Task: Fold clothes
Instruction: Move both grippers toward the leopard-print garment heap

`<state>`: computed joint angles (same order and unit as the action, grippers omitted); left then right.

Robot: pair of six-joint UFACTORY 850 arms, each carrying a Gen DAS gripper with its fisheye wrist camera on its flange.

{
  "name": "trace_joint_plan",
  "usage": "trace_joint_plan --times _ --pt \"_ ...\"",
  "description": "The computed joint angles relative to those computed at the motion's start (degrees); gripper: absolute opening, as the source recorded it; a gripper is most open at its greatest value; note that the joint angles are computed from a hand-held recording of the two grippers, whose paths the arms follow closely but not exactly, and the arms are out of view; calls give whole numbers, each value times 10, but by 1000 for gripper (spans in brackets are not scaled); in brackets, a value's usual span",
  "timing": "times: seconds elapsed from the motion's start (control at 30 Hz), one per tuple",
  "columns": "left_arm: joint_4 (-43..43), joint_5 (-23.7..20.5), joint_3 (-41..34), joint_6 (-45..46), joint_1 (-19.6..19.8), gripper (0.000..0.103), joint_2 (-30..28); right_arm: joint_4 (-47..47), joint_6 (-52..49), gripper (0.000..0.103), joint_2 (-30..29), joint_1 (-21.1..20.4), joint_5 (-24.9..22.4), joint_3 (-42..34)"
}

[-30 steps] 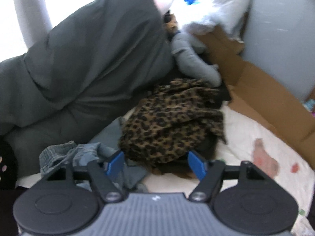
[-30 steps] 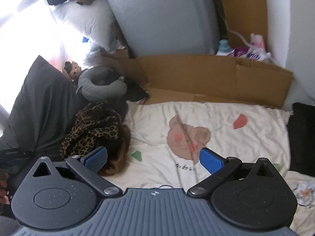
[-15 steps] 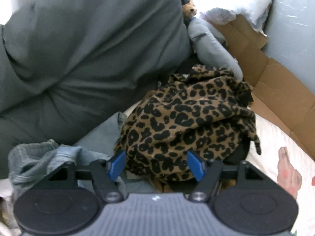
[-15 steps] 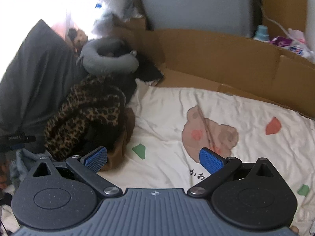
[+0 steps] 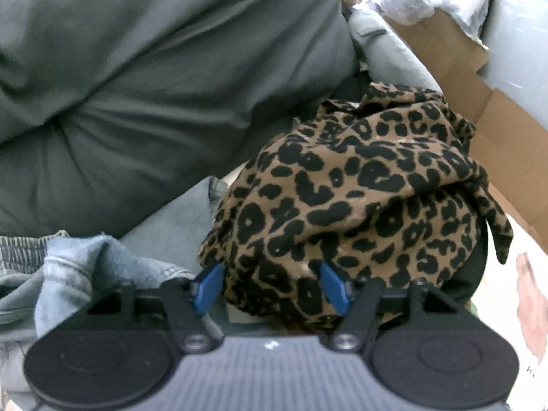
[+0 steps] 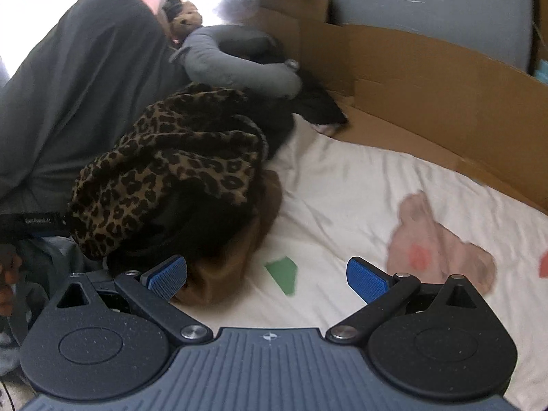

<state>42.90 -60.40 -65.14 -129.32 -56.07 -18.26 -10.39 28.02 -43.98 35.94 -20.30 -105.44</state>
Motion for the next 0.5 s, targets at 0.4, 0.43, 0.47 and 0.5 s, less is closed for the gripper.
trace_joint_plan --times 0.4,0.43,0.47,0.5 --pt "40 5 7 -56 4 56 -8 -7 -74 68 -119 8 -25 -166" --pt "43 8 9 -65 6 60 -7 -7 -80 68 -127 7 -25 -178" --pt "46 10 10 -68 7 61 -6 -6 -88 68 -137 7 -29 -194" --pt "48 12 11 -70 8 61 -6 -5 -97 68 -146 6 -34 -210"
